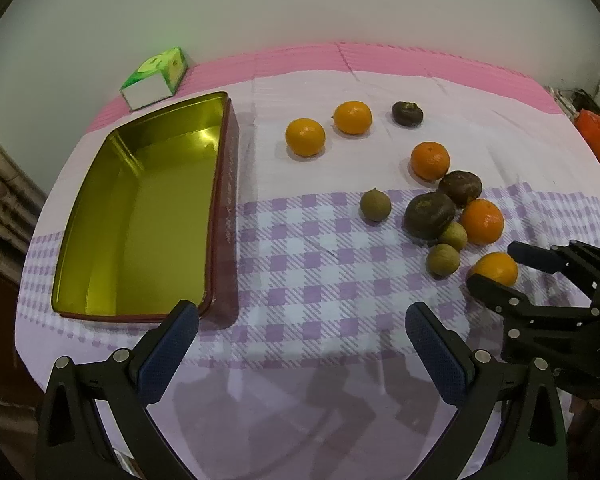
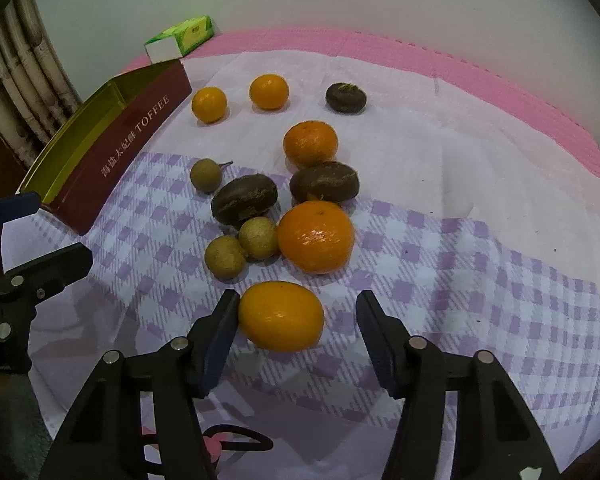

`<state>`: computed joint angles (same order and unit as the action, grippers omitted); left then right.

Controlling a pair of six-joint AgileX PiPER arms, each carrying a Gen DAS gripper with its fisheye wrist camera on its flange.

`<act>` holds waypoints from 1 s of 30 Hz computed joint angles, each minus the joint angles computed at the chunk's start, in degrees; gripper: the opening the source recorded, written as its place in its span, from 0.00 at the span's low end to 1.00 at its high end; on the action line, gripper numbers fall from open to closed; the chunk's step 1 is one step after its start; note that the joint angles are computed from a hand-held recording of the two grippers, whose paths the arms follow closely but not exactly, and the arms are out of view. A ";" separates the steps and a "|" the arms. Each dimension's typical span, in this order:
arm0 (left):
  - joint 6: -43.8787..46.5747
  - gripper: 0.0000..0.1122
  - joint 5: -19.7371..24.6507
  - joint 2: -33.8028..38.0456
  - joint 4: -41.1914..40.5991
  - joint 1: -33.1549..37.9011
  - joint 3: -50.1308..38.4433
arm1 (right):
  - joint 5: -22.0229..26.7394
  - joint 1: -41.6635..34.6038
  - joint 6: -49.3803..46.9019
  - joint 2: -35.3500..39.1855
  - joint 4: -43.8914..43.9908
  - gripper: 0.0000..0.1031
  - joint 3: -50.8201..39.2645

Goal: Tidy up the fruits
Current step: 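Grasp the large orange with the right gripper while the left gripper approaches the fruit pile, then grasp two small green fruits with the left gripper while the right gripper holds the orange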

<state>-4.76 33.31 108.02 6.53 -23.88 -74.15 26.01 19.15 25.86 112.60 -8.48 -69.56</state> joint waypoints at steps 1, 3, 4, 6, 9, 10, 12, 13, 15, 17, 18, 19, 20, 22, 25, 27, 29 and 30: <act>0.21 0.91 0.07 0.11 -0.16 -0.02 -0.09 | -0.18 -0.08 -0.72 0.32 0.93 0.53 -0.23; 0.65 0.91 0.20 0.56 -0.47 -0.11 -0.50 | 0.04 -0.08 -1.92 0.85 2.14 0.49 -0.86; 0.90 0.91 0.16 0.66 -0.66 -0.16 -0.55 | 0.29 -0.14 -3.01 1.14 3.15 0.44 -1.19; 1.49 0.91 0.16 0.92 -1.01 -0.34 -0.79 | 0.20 0.04 -2.68 1.15 2.93 0.39 -1.07; 2.51 0.91 0.15 1.43 -1.78 -0.65 -1.21 | -0.07 -0.14 -2.99 0.95 3.47 0.38 -0.79; 3.07 0.91 0.07 1.59 -2.25 -0.71 -1.30 | -0.07 -0.27 -2.18 0.92 2.91 0.38 -0.70; 5.17 0.91 0.07 1.94 -4.19 -0.78 -1.54 | 0.42 -0.37 -0.79 0.82 1.60 0.38 -0.68; 6.46 0.91 0.12 2.11 -5.40 -0.76 -1.68 | 0.74 -0.60 0.13 0.81 0.87 0.38 -0.73; 10.05 0.91 0.20 2.51 -8.86 -0.65 -2.03 | 1.31 -1.54 1.19 0.60 0.54 0.38 -0.58; 13.04 0.91 0.75 3.16 -11.67 -0.89 -2.77 | 1.60 -2.57 1.80 -0.07 0.62 0.38 -0.02; 13.72 0.91 1.14 3.58 -12.29 -1.13 -3.37 | 1.77 -3.12 2.19 -0.59 0.44 0.38 0.36; 14.86 0.91 1.64 4.09 -13.31 -1.42 -4.08 | 2.07 -3.74 2.43 -1.07 0.24 0.38 0.55; 15.48 0.90 1.88 4.41 -13.92 -1.66 -4.50 | 2.20 -4.26 2.38 -1.60 0.26 0.38 0.81; 17.52 0.89 3.24 5.58 -15.85 -2.20 -6.28 | 2.66 -5.43 1.39 -2.65 0.78 0.38 1.19; 17.96 0.81 5.62 7.95 -16.04 -3.29 -9.66 | 3.43 -6.90 -0.28 -3.60 1.80 0.38 1.77; 18.30 0.77 6.96 9.43 -16.42 -3.92 -11.65 | 3.58 -7.84 -1.34 -4.04 2.36 0.38 2.33; 18.76 0.74 8.17 10.88 -16.80 -4.69 -13.55 | 3.18 -8.72 -2.18 -4.44 3.22 0.38 3.07; 18.78 0.70 8.53 11.26 -16.83 -5.06 -14.09 | 2.85 -8.95 -2.10 -4.65 3.38 0.38 3.50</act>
